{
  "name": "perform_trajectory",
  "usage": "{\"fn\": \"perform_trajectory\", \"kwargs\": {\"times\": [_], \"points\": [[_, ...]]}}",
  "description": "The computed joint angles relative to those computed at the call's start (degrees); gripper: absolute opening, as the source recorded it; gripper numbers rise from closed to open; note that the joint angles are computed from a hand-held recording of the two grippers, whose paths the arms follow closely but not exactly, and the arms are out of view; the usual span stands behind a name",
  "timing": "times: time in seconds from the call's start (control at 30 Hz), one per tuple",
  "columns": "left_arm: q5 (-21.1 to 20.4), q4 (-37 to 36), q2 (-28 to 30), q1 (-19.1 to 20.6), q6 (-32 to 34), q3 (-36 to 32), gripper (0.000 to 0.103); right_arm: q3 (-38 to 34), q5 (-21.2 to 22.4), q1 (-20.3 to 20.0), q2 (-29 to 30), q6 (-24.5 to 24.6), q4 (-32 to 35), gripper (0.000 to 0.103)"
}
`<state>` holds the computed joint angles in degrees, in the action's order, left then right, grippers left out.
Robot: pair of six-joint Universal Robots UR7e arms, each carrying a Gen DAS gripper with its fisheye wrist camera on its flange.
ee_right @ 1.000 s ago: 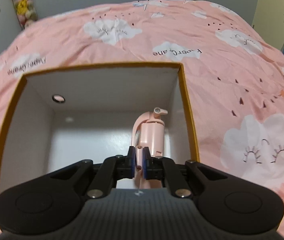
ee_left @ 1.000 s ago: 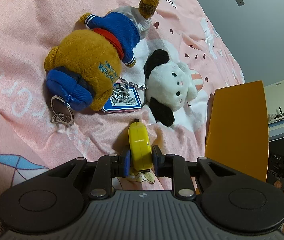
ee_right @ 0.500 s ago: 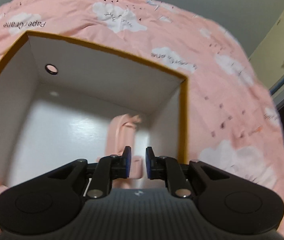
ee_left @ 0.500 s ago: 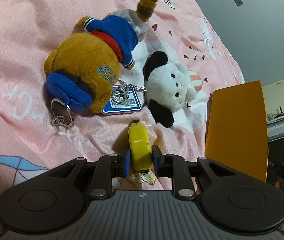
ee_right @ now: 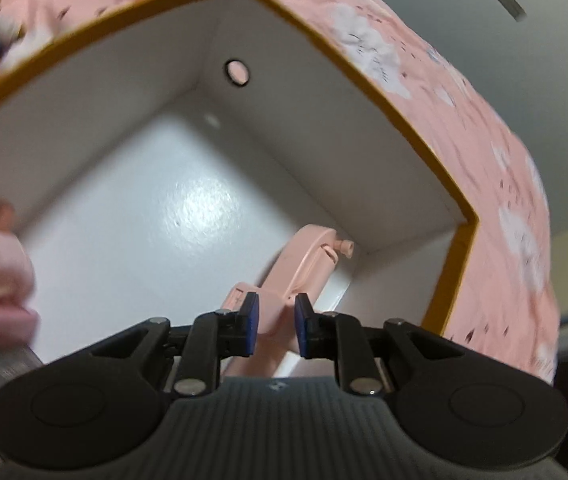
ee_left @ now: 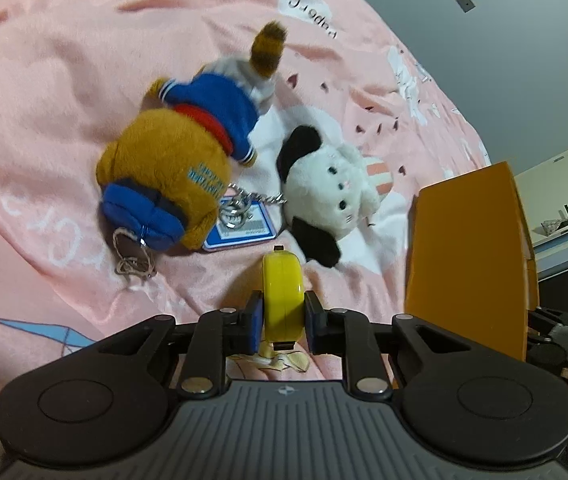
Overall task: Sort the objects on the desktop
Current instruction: 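Lower the selfie stick into the box and open the right tool, then carry the tape measure over the box with the left tool while the right withdraws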
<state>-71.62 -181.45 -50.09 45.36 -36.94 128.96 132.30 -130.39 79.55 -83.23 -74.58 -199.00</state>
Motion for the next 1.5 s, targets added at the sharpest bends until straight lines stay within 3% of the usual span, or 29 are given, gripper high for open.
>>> {"fn": "perform_trajectory", "kwargs": {"times": [0.2,0.37,0.47,0.6,0.77,1.0,1.2,1.3,1.5], "points": [[0.76,1.32,-2.93,-2.72,0.73,0.22,0.023,-0.41,-0.21,-0.24,2.92,-8.09,-4.61,0.020],[0.19,2.29,-5.10,-5.36,2.01,-0.04,0.023,-2.67,-5.84,0.96,7.69,-11.02,-10.56,0.020],[-0.85,3.08,-6.33,-6.90,3.09,-0.49,0.023,-3.56,-7.37,1.47,8.60,-9.24,-10.96,0.020],[-2.81,4.94,-7.60,-9.35,5.40,-1.63,0.023,-2.77,-5.43,1.14,6.63,-5.77,-9.45,0.020],[-6.87,6.95,-7.22,-12.12,8.84,-4.07,0.023,2.09,4.37,0.50,-5.87,6.27,0.27,0.020],[-18.11,13.65,-1.17,-13.33,15.75,-10.51,0.023,9.42,16.32,-3.08,-25.96,20.23,11.90,0.023],[-24.31,17.49,4.82,-12.90,18.37,-14.38,0.023,16.10,29.37,-12.49,-41.18,26.05,18.44,0.028],[-25.40,22.06,7.07,-12.21,18.09,-16.75,0.023,18.84,34.42,-17.54,-47.59,27.72,20.37,0.028],[-26.71,30.02,10.00,-10.94,18.23,-21.20,0.023,21.20,45.74,-28.57,-54.59,30.86,24.44,0.028]]}}
